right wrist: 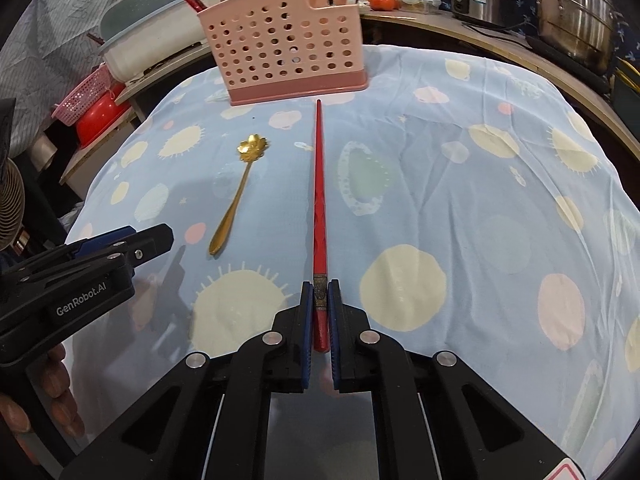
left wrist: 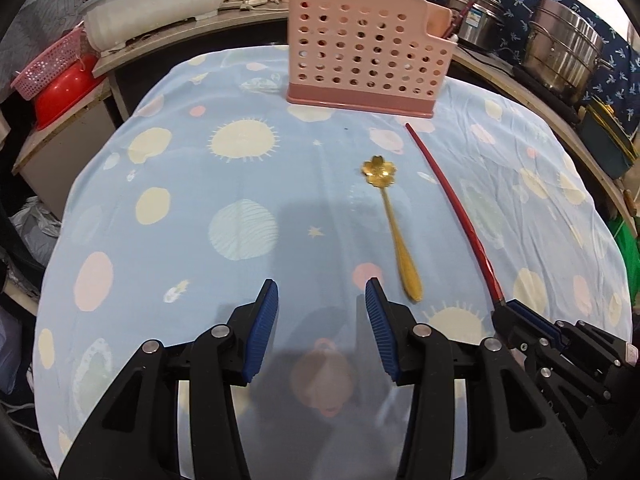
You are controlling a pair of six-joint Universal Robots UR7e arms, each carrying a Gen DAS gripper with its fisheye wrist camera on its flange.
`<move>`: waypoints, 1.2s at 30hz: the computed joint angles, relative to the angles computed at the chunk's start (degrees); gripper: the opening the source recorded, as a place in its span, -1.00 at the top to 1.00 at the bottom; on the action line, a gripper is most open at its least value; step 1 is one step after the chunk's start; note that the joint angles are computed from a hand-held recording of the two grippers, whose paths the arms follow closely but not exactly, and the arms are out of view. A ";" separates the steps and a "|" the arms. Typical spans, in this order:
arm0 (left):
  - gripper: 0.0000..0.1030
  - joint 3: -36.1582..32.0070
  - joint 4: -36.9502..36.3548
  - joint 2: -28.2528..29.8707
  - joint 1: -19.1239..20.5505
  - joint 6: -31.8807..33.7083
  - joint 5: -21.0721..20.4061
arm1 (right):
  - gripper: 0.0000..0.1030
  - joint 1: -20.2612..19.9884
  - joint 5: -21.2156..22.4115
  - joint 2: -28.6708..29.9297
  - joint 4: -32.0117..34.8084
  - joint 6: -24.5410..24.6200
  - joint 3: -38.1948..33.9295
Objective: Organize utensils
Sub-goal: 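Grasp the red chopstick with the right gripper while the left gripper grasps the gold spoon, then lift the red chopstick and gold spoon and carry them over the pink caddy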
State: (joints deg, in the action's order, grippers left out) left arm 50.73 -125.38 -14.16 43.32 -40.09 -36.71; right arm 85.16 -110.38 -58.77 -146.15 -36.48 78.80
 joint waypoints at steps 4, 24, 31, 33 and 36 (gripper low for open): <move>0.14 -3.14 -0.81 1.99 0.21 2.05 -2.91 | 0.87 -0.42 0.13 -0.29 0.26 0.84 -0.24; 0.78 -4.22 -3.28 3.12 1.01 4.79 -4.41 | 0.87 -0.81 1.04 -0.20 1.22 1.90 -0.96; 0.79 -0.64 -5.96 0.60 0.36 4.69 -3.79 | 0.87 -0.50 1.88 -0.62 1.66 2.17 -0.90; 0.79 0.16 -6.96 -0.01 0.14 4.87 -3.48 | 0.87 -0.33 2.30 -0.86 1.61 2.13 -0.75; 0.80 1.15 -8.39 -0.81 -0.26 5.29 -2.69 | 0.87 -0.01 3.06 -1.22 1.60 2.17 -0.69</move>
State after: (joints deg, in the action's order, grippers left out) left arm 51.88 -133.77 -14.97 43.06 -34.80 -39.40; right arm 85.14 -107.32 -59.99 -144.55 -34.30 78.11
